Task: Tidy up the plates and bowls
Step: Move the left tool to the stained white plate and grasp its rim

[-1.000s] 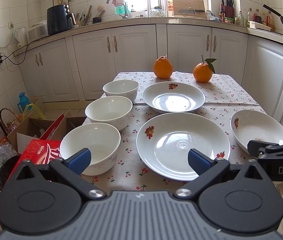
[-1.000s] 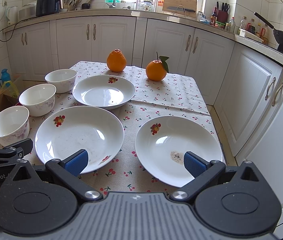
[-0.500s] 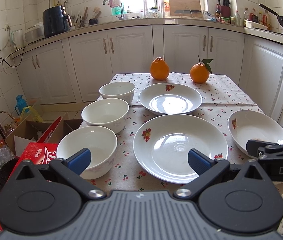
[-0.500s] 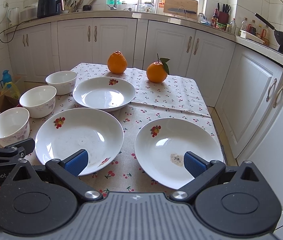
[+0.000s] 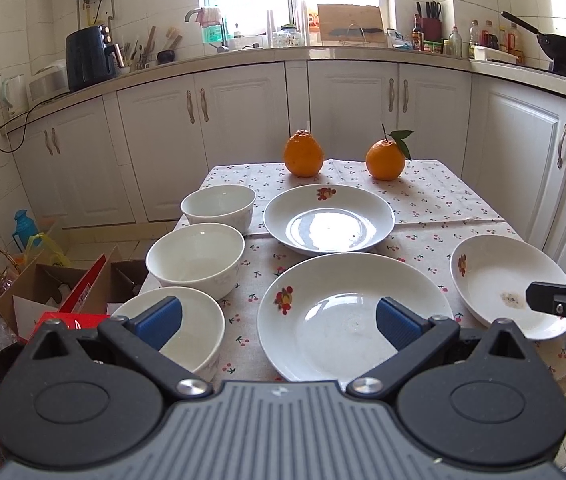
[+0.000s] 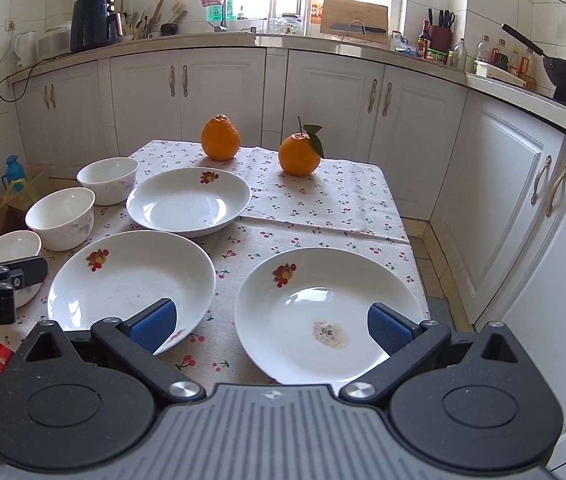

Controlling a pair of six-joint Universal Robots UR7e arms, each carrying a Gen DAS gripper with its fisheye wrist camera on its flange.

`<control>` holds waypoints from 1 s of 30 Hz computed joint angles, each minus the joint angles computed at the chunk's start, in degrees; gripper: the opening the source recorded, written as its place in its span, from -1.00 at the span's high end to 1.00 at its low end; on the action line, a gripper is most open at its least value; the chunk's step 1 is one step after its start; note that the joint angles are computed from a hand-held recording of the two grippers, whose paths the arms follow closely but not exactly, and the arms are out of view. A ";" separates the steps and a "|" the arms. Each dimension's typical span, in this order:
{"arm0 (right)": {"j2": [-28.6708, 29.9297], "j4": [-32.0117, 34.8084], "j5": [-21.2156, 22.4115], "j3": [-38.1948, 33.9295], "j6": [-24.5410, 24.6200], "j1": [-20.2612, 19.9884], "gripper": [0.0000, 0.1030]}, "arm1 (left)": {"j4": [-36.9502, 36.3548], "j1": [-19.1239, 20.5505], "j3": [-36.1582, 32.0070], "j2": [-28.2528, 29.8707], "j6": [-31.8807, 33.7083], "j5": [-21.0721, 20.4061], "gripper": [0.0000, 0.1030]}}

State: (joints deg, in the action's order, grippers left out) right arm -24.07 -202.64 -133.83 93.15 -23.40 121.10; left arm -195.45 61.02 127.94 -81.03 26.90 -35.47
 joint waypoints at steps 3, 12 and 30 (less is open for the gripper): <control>-1.30 -0.65 -0.21 1.54 0.23 -1.29 -1.00 | 1.02 1.00 -1.20 0.65 0.01 -1.63 -0.99; -4.38 0.33 0.38 6.03 -1.45 -5.04 -1.00 | 2.19 2.56 -4.64 4.16 3.01 -4.99 -0.99; -5.59 9.31 7.40 7.24 1.08 -11.60 -1.00 | 19.90 6.13 -11.81 6.63 -4.23 -19.46 -0.99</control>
